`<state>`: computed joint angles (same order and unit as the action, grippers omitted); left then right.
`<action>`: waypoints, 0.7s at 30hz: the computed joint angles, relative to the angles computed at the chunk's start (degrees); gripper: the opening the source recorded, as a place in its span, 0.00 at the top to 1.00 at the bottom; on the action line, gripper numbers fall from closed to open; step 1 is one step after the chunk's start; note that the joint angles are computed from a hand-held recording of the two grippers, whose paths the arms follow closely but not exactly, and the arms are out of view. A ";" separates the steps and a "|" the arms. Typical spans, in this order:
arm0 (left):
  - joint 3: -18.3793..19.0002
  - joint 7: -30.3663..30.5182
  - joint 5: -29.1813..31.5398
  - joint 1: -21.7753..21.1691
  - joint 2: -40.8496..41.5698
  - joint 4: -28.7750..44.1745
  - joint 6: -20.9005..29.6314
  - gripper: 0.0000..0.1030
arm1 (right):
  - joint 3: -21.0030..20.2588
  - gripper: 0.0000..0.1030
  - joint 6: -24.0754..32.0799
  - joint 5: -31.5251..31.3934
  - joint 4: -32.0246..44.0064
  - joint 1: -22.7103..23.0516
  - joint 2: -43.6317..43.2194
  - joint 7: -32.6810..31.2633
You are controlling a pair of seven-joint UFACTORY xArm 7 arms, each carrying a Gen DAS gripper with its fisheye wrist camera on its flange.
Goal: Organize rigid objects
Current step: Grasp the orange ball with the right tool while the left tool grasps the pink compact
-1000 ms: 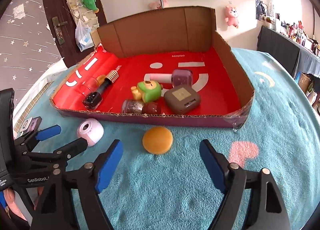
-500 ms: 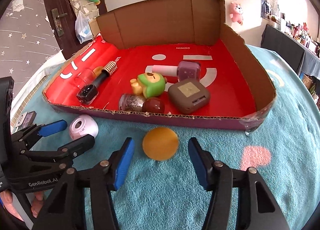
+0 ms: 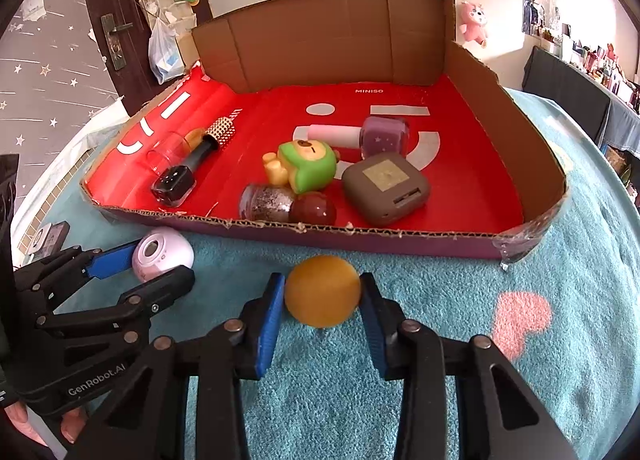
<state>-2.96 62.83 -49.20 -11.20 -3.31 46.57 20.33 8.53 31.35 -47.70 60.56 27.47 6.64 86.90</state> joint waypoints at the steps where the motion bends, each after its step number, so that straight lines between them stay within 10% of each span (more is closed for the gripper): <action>1: 0.07 0.25 -0.15 0.04 -0.26 -0.12 0.09 0.50 | 0.02 0.61 -0.31 -0.06 -0.24 0.01 -0.25 0.13; 21: 4.68 5.03 -5.43 -1.78 -9.49 -3.91 4.91 0.50 | 3.42 0.61 -3.98 -1.82 -4.01 -1.76 -6.76 3.46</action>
